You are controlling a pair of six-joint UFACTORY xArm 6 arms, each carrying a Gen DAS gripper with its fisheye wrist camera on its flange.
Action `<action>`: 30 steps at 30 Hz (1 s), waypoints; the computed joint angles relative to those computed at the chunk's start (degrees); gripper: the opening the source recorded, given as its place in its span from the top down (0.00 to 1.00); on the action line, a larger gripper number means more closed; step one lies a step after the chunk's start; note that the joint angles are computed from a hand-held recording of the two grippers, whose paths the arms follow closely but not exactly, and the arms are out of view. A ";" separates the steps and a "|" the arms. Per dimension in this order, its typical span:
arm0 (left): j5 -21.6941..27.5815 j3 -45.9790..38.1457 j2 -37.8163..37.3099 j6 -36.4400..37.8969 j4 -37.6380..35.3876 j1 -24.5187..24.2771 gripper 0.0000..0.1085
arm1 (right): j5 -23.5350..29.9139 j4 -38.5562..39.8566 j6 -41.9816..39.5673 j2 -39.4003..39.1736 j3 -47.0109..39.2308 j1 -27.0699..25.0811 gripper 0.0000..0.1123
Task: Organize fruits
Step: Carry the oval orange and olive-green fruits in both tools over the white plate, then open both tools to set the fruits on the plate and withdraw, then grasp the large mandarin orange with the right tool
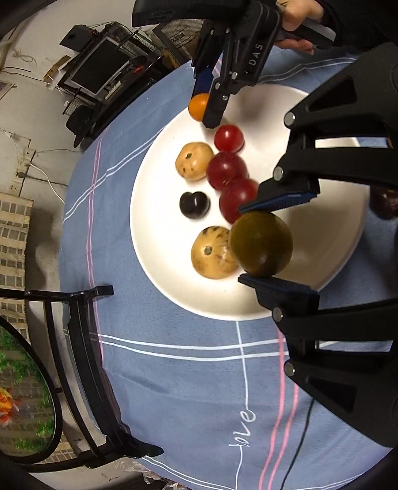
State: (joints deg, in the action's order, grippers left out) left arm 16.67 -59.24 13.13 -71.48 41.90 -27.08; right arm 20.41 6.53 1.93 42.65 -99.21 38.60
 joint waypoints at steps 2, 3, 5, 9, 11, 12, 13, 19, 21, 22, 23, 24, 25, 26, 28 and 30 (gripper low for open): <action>-0.16 -0.52 0.81 0.96 -0.77 0.30 0.63 | 0.30 1.89 -1.38 0.98 -1.18 -0.16 0.62; 0.19 -0.74 1.03 0.42 -0.12 0.40 0.63 | 0.15 3.86 -2.53 1.27 -1.39 -0.25 0.61; 0.43 -1.05 1.39 1.19 -0.86 0.55 0.61 | 0.24 7.61 -4.72 1.67 -1.78 -0.30 0.60; -1.14 0.43 -0.84 -3.69 3.49 1.36 0.35 | -4.47 6.43 -3.19 -0.65 1.70 -0.28 0.41; -0.89 2.28 -4.03 -6.60 6.75 1.13 0.34 | -5.98 1.88 0.00 -3.74 5.14 -0.17 0.41; -0.25 3.38 -5.79 -7.76 7.95 0.77 0.32 | -6.35 0.06 1.22 -5.50 7.07 -0.03 0.41; 0.40 4.48 -7.39 -9.16 9.32 0.32 0.30 | -6.65 -1.52 2.16 -7.31 9.21 0.16 0.41; 9.79 14.19 -20.06 -21.11 17.93 -8.04 0.20 | -9.74 -6.67 5.58 -21.45 28.32 3.25 0.40; 11.83 17.28 -22.72 -25.25 19.84 -11.39 0.19 | -12.45 -5.54 5.57 -26.25 35.82 5.14 0.40; 13.22 18.97 -23.86 -27.38 20.44 -13.46 0.19 | -13.60 -6.30 6.97 -27.84 38.49 5.87 0.40; 14.40 20.29 -24.61 -29.13 20.62 -15.24 0.19 | -15.04 -8.39 9.86 -29.82 41.84 6.62 0.40; 15.43 21.61 -25.31 -30.54 20.44 -16.86 0.19 | -16.15 -10.23 12.41 -31.39 44.54 7.19 0.40; 16.44 22.99 -25.99 -31.98 20.08 -18.81 0.19 | -16.88 -11.86 14.82 -32.57 46.54 7.69 0.40; 16.97 24.44 -26.88 -33.17 19.78 -20.31 0.19 | -17.67 -13.38 17.37 -33.83 48.69 8.16 0.40; 17.98 26.81 -28.51 -35.06 18.50 -23.07 0.19 | -19.12 -13.90 20.03 -35.58 51.70 9.42 0.40; 17.96 28.42 -29.77 -36.57 18.14 -24.22 0.19 | -19.89 -7.66 15.92 -36.79 53.83 11.59 0.40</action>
